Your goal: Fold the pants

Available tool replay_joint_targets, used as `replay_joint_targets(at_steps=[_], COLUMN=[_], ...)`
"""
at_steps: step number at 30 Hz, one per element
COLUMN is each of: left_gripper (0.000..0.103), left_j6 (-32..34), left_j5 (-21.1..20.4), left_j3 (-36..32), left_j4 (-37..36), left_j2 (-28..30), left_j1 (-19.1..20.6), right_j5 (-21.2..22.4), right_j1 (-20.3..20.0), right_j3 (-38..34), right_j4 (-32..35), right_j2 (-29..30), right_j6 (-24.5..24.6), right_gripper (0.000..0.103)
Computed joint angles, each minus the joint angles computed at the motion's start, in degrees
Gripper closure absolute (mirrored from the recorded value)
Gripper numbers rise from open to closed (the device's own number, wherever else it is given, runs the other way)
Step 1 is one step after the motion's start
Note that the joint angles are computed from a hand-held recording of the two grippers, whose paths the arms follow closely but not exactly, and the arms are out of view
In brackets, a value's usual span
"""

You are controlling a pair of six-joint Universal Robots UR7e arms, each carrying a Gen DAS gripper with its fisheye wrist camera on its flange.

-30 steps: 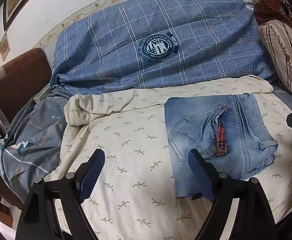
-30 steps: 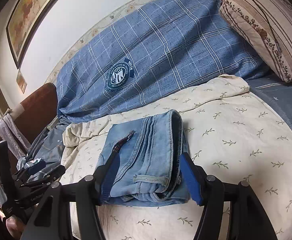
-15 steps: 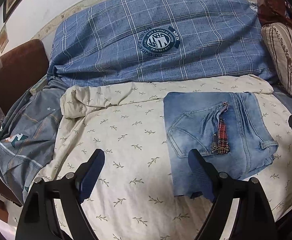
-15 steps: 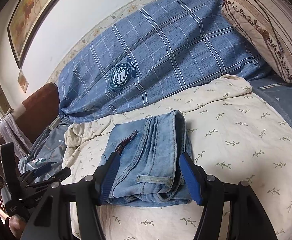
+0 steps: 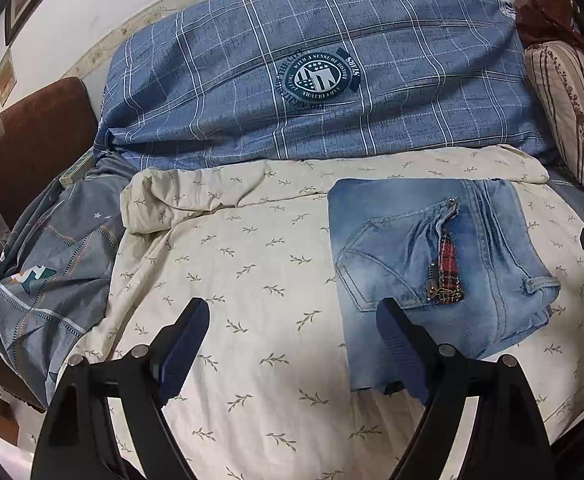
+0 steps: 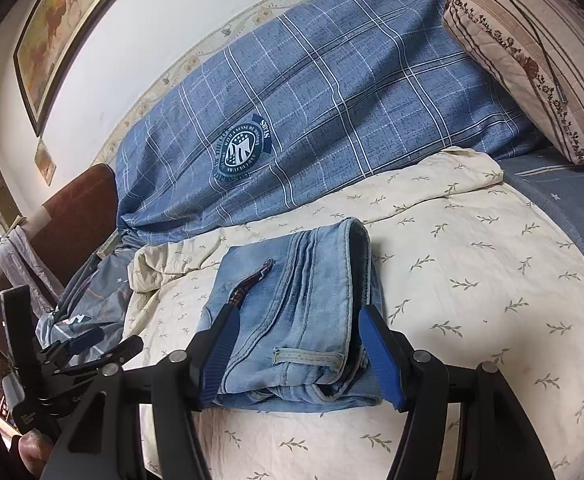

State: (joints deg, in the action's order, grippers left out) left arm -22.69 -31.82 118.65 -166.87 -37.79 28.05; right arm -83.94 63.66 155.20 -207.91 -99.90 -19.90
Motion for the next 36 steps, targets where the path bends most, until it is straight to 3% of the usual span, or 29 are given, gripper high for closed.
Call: replay_joint_targets(at_steps=[24, 36], left_gripper=[0.017, 0.017], left_j6=[0.2, 0.0], left_j5=[-1.5, -1.8], left_j3=[-0.7, -1.3], left_j4=[-0.2, 0.6], left_j2=[0.6, -0.8], left_j1=[3.1, 4.7], right_j5=[-4.0, -3.7], right_j1=[3.0, 2.8], right_j3=[-1.5, -1.2], right_j4=[-1.2, -0.9], right_j2=[4.3, 3.6], right_j6=[-0.2, -0.2], right_gripper=[0.037, 0.037])
